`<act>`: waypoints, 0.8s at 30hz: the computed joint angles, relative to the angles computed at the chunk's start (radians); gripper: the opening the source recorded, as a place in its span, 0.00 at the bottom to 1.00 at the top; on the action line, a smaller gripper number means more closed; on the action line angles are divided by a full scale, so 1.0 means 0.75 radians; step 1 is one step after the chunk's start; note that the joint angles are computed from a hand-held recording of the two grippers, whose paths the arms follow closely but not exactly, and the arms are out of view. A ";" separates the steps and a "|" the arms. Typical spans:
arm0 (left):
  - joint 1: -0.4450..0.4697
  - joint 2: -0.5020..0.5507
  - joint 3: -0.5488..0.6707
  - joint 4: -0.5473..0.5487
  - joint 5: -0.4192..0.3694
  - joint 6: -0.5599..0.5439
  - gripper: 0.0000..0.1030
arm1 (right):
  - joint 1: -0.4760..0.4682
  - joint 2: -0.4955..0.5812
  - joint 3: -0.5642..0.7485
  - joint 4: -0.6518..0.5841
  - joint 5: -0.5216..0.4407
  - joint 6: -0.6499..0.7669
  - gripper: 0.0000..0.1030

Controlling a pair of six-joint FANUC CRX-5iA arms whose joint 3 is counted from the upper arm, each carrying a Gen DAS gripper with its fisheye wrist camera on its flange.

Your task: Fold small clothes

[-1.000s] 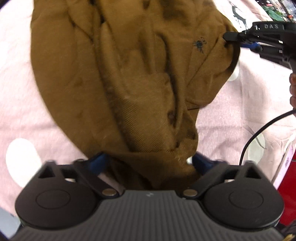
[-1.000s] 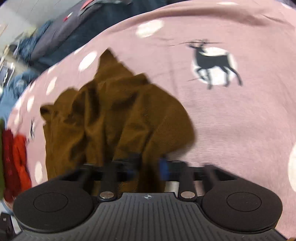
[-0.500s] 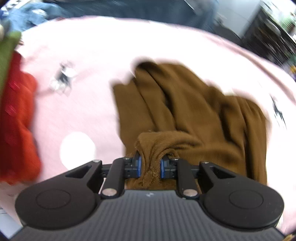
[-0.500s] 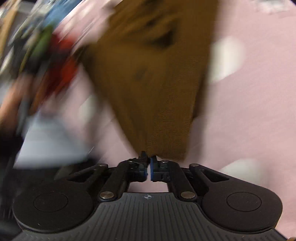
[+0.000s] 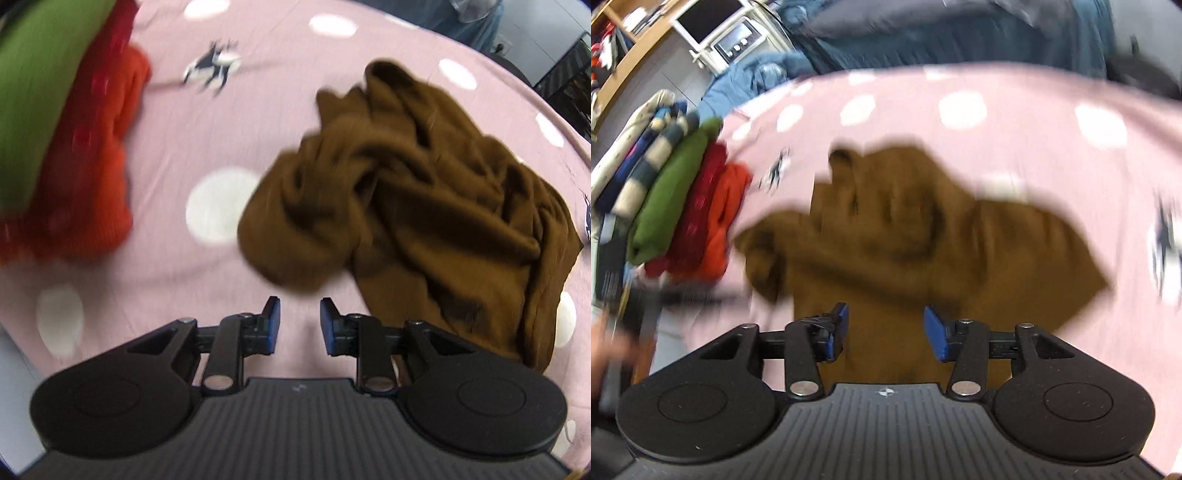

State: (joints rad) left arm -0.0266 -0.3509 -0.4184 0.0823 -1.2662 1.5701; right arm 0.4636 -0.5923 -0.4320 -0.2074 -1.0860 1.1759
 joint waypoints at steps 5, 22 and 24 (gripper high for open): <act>0.050 -0.090 -0.055 0.040 0.124 0.006 1.00 | 0.034 0.357 0.152 0.024 0.258 0.143 0.95; 0.076 0.019 -0.058 0.145 0.421 -0.179 0.16 | 0.113 0.312 -0.076 0.756 0.452 -0.530 0.04; 0.094 0.005 -0.037 0.167 0.428 -0.187 0.16 | 0.050 0.189 -0.143 0.892 0.419 -0.653 0.04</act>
